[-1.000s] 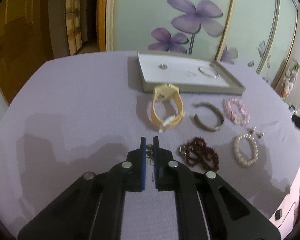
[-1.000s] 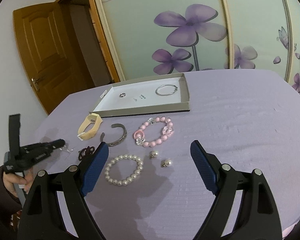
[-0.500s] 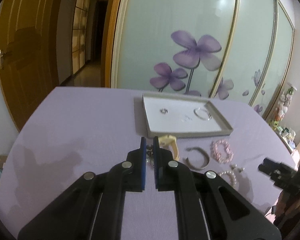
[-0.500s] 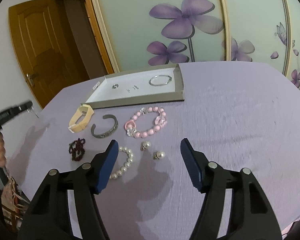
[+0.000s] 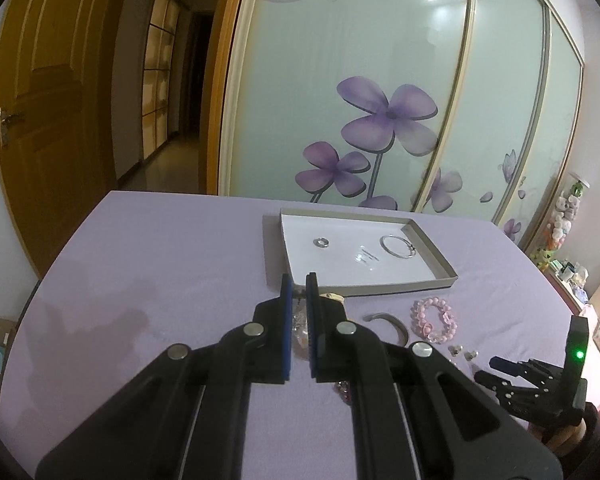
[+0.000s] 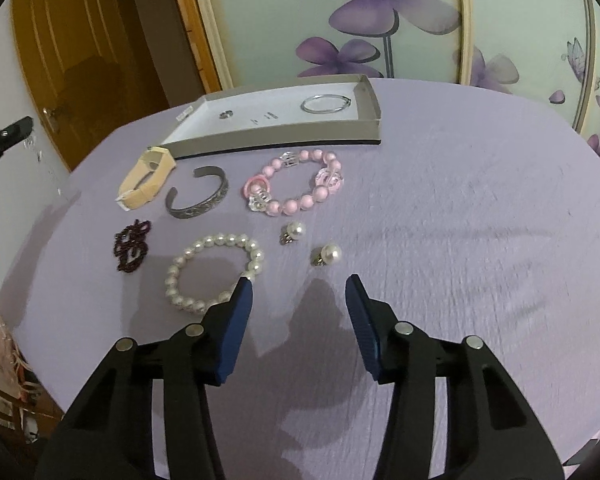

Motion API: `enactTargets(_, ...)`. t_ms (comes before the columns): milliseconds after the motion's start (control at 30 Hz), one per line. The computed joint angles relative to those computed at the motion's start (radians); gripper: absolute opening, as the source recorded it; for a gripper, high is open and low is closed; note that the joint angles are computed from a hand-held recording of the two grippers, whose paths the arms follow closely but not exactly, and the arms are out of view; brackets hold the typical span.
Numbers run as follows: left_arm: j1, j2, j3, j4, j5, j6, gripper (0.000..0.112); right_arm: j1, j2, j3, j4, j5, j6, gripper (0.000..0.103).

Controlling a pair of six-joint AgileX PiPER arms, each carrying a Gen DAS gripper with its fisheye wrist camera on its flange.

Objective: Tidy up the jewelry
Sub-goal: 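Lift the earrings toward the tray with the left gripper while the right gripper grasps a pearl stud earring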

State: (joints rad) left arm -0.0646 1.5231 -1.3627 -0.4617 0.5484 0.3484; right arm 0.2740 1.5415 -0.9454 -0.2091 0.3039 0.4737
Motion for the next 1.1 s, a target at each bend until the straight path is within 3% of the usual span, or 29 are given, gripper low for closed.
enactTargets(100,0.000,-0.001,-0.003,-0.004,0.004,0.005,0.006,0.004,0.036,-0.041,-0.111,0.032,0.111,0.041)
enactTargets(467,-0.010,0.006,-0.024,0.005,0.009,0.000,0.007,0.002,0.111,-0.118,-0.156,0.083,0.139,0.028)
enactTargets(633,-0.021,0.017,-0.041,0.011,0.015,-0.008,0.007,0.023,0.126,-0.127,-0.255,0.096,0.214,0.023)
enactTargets(800,-0.033,0.042,-0.089,0.024,0.036,-0.029,0.007,0.013,0.117,-0.124,-0.197,0.093,0.153,0.016)
enactTargets(1100,-0.093,0.153,-0.306,0.109,0.099,-0.118,0.007,-0.024,0.039,-0.149,-0.090,0.063,0.012,0.016)
